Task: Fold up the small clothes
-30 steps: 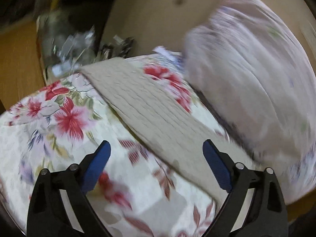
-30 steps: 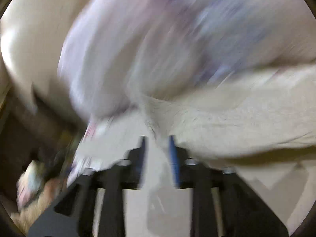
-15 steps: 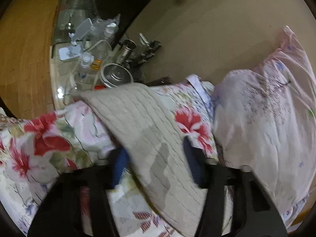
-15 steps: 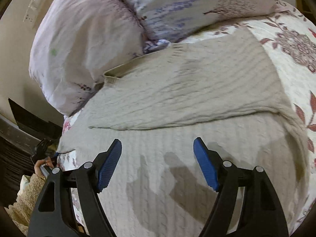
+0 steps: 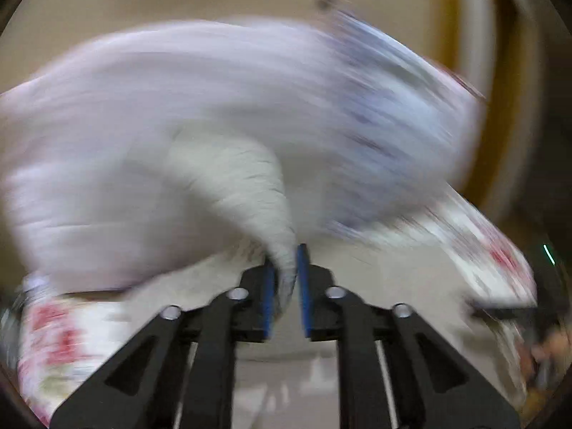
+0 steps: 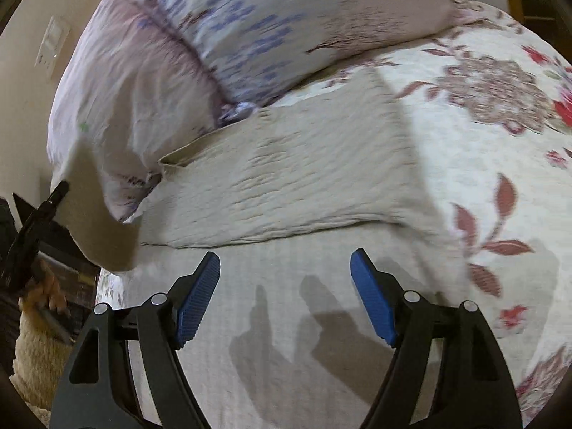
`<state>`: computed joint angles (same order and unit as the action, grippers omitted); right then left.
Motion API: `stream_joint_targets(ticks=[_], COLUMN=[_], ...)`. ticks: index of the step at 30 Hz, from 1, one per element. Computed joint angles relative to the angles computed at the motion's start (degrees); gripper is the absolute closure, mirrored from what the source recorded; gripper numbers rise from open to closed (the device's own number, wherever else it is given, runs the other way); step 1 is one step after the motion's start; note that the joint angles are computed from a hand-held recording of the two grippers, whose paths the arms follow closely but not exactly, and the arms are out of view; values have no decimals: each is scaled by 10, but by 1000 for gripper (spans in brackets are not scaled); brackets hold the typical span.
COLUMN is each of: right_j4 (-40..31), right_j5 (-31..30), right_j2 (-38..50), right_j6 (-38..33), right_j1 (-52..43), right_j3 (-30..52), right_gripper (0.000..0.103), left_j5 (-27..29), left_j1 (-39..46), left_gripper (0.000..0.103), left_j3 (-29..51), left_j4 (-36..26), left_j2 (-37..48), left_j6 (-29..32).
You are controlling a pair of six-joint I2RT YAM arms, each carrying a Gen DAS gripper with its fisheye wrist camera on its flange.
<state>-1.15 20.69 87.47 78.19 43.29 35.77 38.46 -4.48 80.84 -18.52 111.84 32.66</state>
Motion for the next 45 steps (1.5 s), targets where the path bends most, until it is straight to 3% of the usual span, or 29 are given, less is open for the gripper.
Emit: stream_joint_targets(ticks=[1, 2, 5, 7, 10, 12, 14, 15, 17, 20, 22, 24, 27, 30, 33, 35, 37, 38, 39, 40, 41, 42, 43, 45], right_j4=[-8, -15, -85, -148, -184, -170, -141, -114, -17, 168, 271, 307, 321, 289, 256, 251, 281, 287, 297, 294, 277, 254, 218, 246], right_j5=[4, 7, 40, 71, 108, 103, 122, 120, 115, 112, 114, 120, 113, 103, 35, -45, -101, -116, -126, -142, -153, -158, -165, -167], right_j2=[-17, -32, -104, -152, -189, -194, -187, -188, -179, -93, -28, 5, 7, -84, -212, -240, -210, -176, -138, -71, -24, -5, 21, 25], right_j6=[12, 23, 69, 127, 243, 305, 367, 376, 375, 382, 397, 407, 375, 270, 101, -11, -85, -108, -122, -127, -119, -111, -93, -65], right_j1=[4, 9, 45, 92, 172, 214, 275, 294, 329, 396, 435, 451, 433, 348, 189, 45, -79, -128, -166, -220, -245, -256, -267, -257], right_j3=[-15, -29, -61, -83, -129, -160, -185, -196, -225, -244, -246, -237, -234, -247, -258, -236, -203, -171, -145, -97, -58, -40, -12, -29], right_gripper=[26, 26, 26, 26, 28, 41, 46, 56, 67, 73, 83, 92, 95, 95, 95, 95, 95, 95, 85, 72, 34, 20, 20, 18], left_j5=[-18, -54, -89, -80, -103, -116, -107, -95, -56, -23, -20, -24, -30, 1, 85, 148, 159, 145, 131, 112, 74, 21, 1, 16], left_j1=[-22, -49, -19, 43, 152, 201, 239, 255, 288, 326, 348, 364, 354, 316, 271, 233, 200, 174, 153, 136, 119, 108, 107, 117], left_gripper=[66, 64, 51, 35, 32, 32, 33, 36, 42, 62, 65, 67, 93, 96, 96, 96, 95, 93, 86, 62, 45, 24, 24, 24], left_j3=[-36, -101, -187, -194, -180, -141, -118, -111, -128, -139, -159, -170, -152, -108, 5, 114, 179, 219, 262, 309, 354, 373, 408, 429], left_j4=[6, 29, 72, 56, 11, -43, -107, -139, -186, -299, -327, -355, -390, -411, -443, -413, -343, -289, -263, -254, -242, -224, -242, -270], left_j2=[-15, -40, -65, -62, -41, -1, 26, 37, 29, 29, 17, 10, 44, 67, 96, 127, 146, 164, 188, 217, 246, 260, 283, 304], left_j6=[19, 52, 61, 49, 35, 37, 46, 56, 95, 165, 189, 209, 197, 176, 142, 54, -31, -92, -135, -169, -208, -245, -257, -247])
